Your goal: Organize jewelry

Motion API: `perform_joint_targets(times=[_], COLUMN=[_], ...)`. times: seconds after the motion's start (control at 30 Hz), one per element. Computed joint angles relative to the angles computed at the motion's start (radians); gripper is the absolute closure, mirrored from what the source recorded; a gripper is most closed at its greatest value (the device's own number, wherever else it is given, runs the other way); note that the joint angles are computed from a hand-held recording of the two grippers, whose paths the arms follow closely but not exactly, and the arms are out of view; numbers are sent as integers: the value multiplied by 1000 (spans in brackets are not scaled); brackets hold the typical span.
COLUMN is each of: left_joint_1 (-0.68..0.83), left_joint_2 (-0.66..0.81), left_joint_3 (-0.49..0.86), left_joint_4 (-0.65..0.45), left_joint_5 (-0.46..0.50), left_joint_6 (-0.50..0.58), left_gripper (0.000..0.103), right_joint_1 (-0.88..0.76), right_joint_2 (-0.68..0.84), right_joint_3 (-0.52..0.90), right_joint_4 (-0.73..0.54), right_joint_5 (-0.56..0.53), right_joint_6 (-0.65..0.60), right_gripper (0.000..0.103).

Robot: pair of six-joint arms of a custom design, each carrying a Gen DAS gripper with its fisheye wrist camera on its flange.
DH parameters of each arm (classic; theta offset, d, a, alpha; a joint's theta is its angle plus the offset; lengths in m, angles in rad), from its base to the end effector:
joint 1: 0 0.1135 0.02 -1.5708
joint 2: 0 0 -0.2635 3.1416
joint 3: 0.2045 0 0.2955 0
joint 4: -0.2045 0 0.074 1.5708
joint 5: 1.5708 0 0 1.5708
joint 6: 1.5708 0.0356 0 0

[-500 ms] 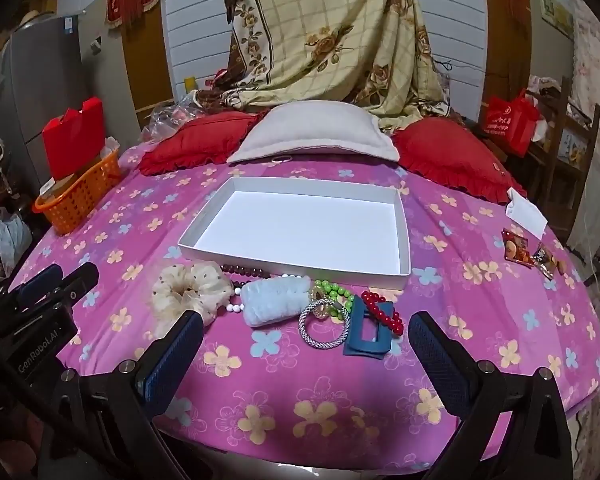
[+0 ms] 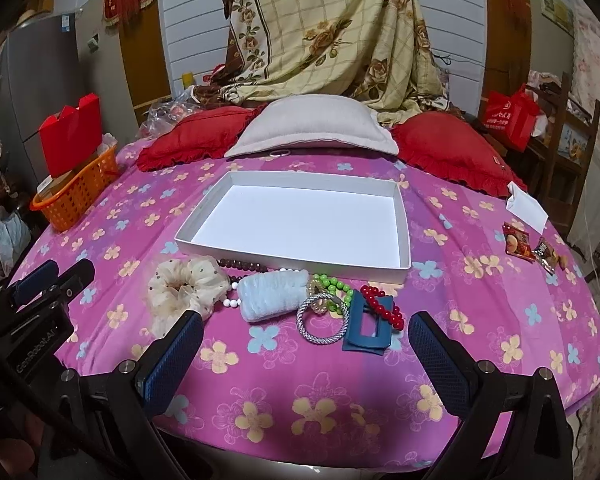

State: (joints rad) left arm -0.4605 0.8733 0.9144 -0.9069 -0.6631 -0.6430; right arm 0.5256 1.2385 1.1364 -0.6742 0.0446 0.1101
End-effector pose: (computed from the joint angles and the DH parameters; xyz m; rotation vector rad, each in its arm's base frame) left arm 0.1921 -0.0708 0.3096 -0.4792 2.1713 0.2214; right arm 0.2656 0.1522 0.3160 -0.4653 2.3148 0.2595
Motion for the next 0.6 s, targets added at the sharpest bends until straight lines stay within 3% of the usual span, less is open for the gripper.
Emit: perform_joint_targets(times=[0.6], left_joint_1=[-17], left_joint_2=[2], left_joint_3=[2], left_joint_4=[2], left_joint_5=[-1], left_joint_6=[-2], left_gripper=[47], right_joint_1=[-26], right_joint_2=[-3], right_joint_3=[-3], right_joint_4=[8], right_joint_5=[0], right_joint_6=[-36], right_gripper=[1])
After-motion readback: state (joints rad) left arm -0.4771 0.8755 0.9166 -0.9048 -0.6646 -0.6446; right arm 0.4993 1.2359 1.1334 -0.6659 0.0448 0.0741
